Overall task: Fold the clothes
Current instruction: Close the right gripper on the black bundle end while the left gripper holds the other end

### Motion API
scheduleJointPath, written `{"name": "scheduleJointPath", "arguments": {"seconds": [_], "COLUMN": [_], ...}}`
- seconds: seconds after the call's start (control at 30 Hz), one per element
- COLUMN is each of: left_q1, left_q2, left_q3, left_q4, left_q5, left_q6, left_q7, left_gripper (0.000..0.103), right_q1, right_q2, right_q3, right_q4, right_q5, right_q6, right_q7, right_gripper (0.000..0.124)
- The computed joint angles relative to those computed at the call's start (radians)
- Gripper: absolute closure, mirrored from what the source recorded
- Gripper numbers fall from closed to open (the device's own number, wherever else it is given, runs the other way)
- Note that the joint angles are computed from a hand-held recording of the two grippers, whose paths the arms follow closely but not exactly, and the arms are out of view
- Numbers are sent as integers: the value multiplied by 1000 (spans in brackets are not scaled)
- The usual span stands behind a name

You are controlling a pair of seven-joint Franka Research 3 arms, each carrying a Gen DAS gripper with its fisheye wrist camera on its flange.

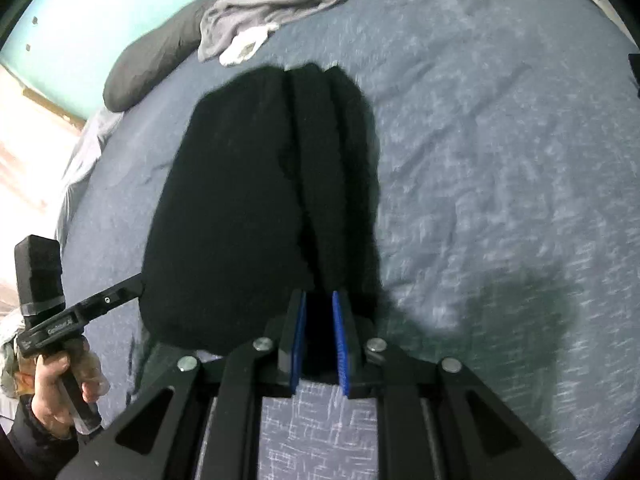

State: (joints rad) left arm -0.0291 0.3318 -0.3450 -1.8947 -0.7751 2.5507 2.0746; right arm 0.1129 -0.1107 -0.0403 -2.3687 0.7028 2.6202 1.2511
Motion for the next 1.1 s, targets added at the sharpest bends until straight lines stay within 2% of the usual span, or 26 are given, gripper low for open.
{"name": "scheduleJointPath", "arguments": {"seconds": [0.07, 0.13, 0.2, 0.33, 0.5, 0.7, 1.1], "left_q1": [1, -2, -1, 15, 30, 45, 30], "left_q2": [18, 39, 57, 87, 123, 127, 168], "left_q3": [6, 6, 4, -9, -22, -48, -50], "left_q4": [23, 51, 73, 99, 128, 117, 164], "left_q5": [13, 34, 53, 36, 20, -55, -35], "left_q6": [-20, -50, -75, -99, -120, -130, -128], "left_q7": [-18, -42, -54, -64, -56, -31, -28], "left_gripper": [51, 51, 51, 43, 34, 34, 34], "right_q1": [-10, -18, -24, -36, -58, -74, -86], "right_q2": [10, 28, 48, 81, 122, 139, 176], "right_q3": [-6, -8, -10, -11, -12, -8, -1], "right_q4": [15, 34, 52, 79, 114, 125, 158], "right_q5": [-18, -44, -42, -3, 56, 104, 138], "right_q6": [-27, -60, -95, -136, -197, -225, -237], "right_q7": [21, 37, 33, 19, -9, -51, -89], "right_gripper": [101, 82, 79, 71, 70, 70, 70]}}
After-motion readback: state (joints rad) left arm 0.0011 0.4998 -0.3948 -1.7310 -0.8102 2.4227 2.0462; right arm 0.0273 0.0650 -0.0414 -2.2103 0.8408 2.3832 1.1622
